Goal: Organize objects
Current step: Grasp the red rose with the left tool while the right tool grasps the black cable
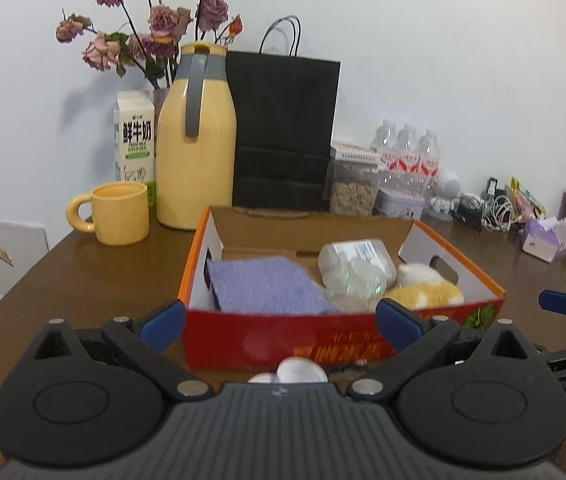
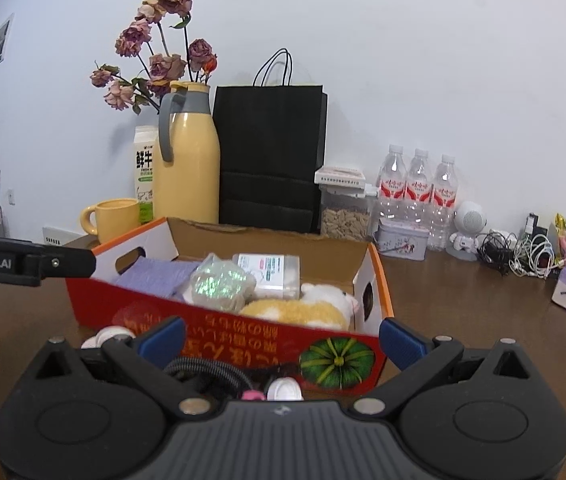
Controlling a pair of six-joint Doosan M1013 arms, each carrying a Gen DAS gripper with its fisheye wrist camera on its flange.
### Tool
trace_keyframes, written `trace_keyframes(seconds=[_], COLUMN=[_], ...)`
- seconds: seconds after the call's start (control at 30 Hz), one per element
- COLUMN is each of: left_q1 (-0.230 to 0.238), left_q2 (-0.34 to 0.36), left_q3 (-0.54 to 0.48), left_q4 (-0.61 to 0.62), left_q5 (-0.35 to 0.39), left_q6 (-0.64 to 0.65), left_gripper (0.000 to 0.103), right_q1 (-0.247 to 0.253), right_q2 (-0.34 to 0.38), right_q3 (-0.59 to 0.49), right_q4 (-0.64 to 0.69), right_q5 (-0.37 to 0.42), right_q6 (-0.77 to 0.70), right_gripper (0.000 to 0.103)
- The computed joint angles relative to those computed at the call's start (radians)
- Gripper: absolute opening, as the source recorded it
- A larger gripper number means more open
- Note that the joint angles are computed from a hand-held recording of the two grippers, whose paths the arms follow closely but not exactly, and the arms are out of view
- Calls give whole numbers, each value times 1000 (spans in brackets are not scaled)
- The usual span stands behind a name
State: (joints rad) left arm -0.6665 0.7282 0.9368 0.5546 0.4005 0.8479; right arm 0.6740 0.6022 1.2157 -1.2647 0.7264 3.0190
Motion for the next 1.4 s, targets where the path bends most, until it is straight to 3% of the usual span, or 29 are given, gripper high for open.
trace_keyframes(seconds=[0.37, 0.57, 0.97, 1.0, 1.07, 1.1, 1.13, 1.2, 1.4], left_q1=[8, 8, 10, 11, 9, 7, 6, 8, 2], left_q2=[-23, -12, 65, 65, 59, 55, 50, 41, 12], left_q3=[42, 37, -73, -73, -61, -54, -47, -29, 24], left_q4=[-161, -292, -371, -388, -378, -367, -361, -384, -309], left_q5=[69, 113, 214, 213, 199, 194, 191, 166, 94], left_q6=[145, 284, 309, 324, 324, 319, 312, 332, 273], left_gripper=[103, 103, 102, 97, 76, 55, 49, 44, 43], right_q1=[-1, -4, -9, -11, -12, -13, -13, -13, -14], right_q2=[-19, -20, -13, -13, -15, -15, -15, -15, -14], right_q3=[47, 62, 63, 61, 65, 66, 65, 65, 62], right_q4=[86, 129, 156, 163, 157, 158, 163, 163, 175], right_q5=[-12, -13, -19, -21, -30, -32, -33, -34, -37], right_q6=[-37, -49, -55, -60, -49, -48, -51, -49, -61], right_gripper=[103, 103, 103, 103, 103, 103, 103, 103, 103])
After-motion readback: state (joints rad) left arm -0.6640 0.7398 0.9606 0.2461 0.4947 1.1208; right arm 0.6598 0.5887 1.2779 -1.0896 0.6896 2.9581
